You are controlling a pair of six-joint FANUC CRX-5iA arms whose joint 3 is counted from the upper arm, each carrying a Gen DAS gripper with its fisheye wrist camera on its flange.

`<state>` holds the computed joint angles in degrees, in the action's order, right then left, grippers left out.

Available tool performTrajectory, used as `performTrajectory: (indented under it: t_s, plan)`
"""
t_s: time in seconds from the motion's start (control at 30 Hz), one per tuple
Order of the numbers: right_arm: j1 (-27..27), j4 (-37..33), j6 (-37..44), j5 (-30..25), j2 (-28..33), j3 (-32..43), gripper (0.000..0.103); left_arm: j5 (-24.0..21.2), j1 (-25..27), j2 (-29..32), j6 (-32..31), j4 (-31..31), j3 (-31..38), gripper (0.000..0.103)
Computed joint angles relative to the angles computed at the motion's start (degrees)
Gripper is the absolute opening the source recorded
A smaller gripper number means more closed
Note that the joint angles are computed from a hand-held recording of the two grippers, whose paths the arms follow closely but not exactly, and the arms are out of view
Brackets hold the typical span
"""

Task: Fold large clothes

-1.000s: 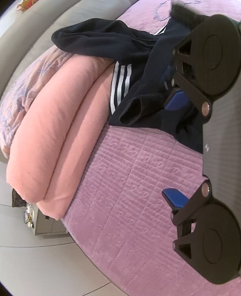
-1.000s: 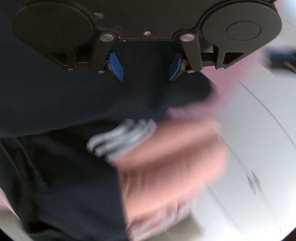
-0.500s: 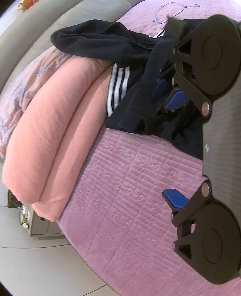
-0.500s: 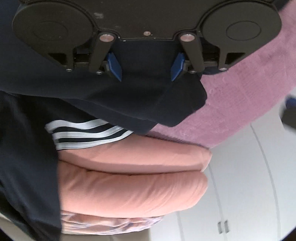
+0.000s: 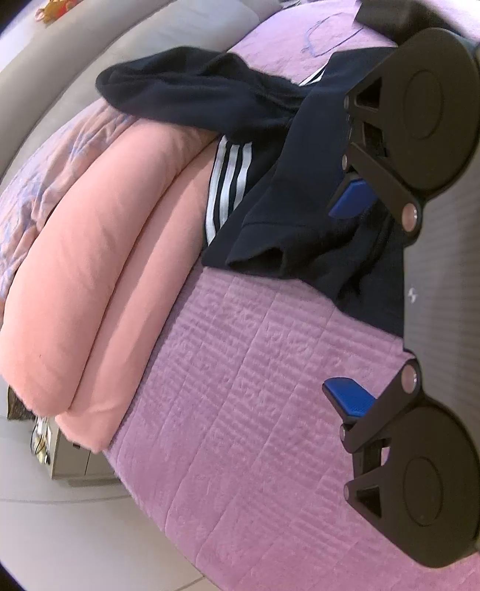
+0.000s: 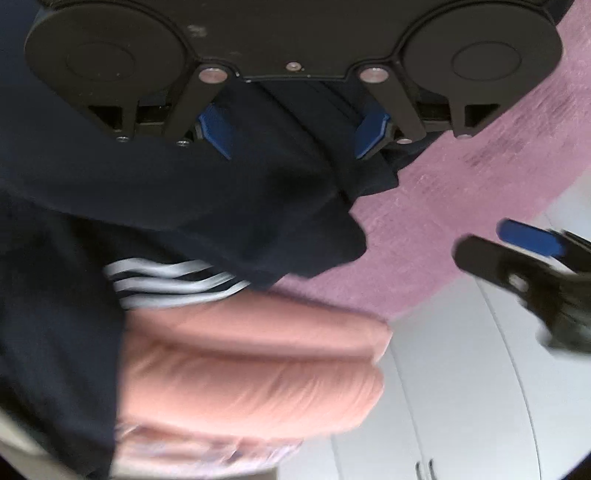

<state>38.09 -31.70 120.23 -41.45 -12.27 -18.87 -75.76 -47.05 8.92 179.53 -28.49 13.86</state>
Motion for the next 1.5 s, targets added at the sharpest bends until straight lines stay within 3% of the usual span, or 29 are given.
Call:
performTrajectory:
  t_s: [0.07, 0.13, 0.17, 0.23, 0.3, 0.37, 0.43, 0.5, 0.7, 0.83, 0.93, 1.0, 1.07, 1.1, 1.13, 1.17, 1.2, 1.3, 1.5]
  plan:
    - [1.36, 10.01, -9.58, 1.53, -3.28, -3.56, 0.095, 0.68, 0.22, 0.37, -0.58, 0.7, 0.1, 0.095]
    - [1.41, 17.19, -16.53, -5.73, 0.04, -1.78, 0.097, 1.05, 0.38, 0.94, -1.47, 1.32, 0.42, 0.095]
    - [1.28, 17.89, -15.5, -7.69, 1.64, -1.22, 0.097, 1.16, 0.44, 1.22, -1.83, 1.53, 0.58, 0.095]
    - [1.68, 17.36, -8.24, -6.18, 1.66, -1.81, 0.103, 1.28, 0.67, 1.88, -2.49, 2.35, 0.96, 0.095]
    - [1.75, 18.37, -8.12, -12.07, 4.14, 3.04, 0.098, 2.06, 0.89, 2.18, -3.09, 2.93, 0.95, 0.095]
    - [-3.39, 10.32, -2.67, -18.23, 6.52, 11.09, 0.095, 2.96, 1.19, 2.31, -3.27, 3.5, 0.72, 0.095]
    - [-8.04, 4.23, 0.45, -20.91, 8.84, 18.34, 0.095, 3.84, 1.52, 2.47, -3.64, 4.16, 0.47, 0.095]
    - [-9.89, 3.12, -0.57, -18.86, 11.2, 24.27, 0.095, 4.44, 1.82, 2.64, -4.08, 4.55, 0.32, 0.095]
    - [-10.18, 8.35, -7.81, -4.26, 22.17, 40.1, 0.095, 5.55, 3.21, 2.82, -5.31, 6.32, -0.87, 0.095]
    - [-5.77, 27.23, -16.03, 3.68, 27.45, 41.71, 0.091, 5.08, 3.91, 2.99, -6.03, 7.0, -1.62, 0.095]
    - [-5.63, 27.78, -13.31, 0.38, 31.88, 46.54, 0.084, 3.91, 4.18, 3.61, -6.33, 6.86, -1.33, 0.095]
    - [-4.72, 31.84, -15.31, 1.15, 33.7, 46.89, 0.084, 4.33, 4.57, 3.62, -6.49, 7.23, -1.74, 0.095]
    - [-5.44, 29.16, -14.21, -0.95, 36.05, 50.48, 0.084, 5.2, 4.95, 3.5, -6.52, 7.72, -2.43, 0.095]
    - [-6.11, 27.02, -14.5, -2.53, 36.8, 52.35, 0.08, 5.44, 5.12, 3.51, -6.55, 7.99, -2.66, 0.095]
    - [-7.04, 23.77, -14.13, -4.19, 37.44, 54.24, 0.045, 5.65, 5.29, 3.49, -6.43, 8.18, -2.89, 0.095]
    - [-7.51, 22.47, -14.69, -4.42, 37.35, 54.43, 0.019, 5.91, 5.34, 3.43, -6.31, 8.22, -3.11, 0.095]
    - [-7.09, 24.18, -16.52, -2.14, 36.27, 52.22, 0.019, 6.35, 5.44, 3.33, -6.28, 8.34, -3.38, 0.095]
    - [-7.2, 21.54, -11.65, 2.93, 31.57, 46.2, 0.019, 8.31, 5.52, 2.7, -6.11, 8.59, -4.32, 0.094]
    - [-8.7, 9.05, 1.25, 7.94, 15.28, 31.9, 0.019, 7.67, 4.39, 2.1, -5.04, 6.89, -3.36, 0.094]
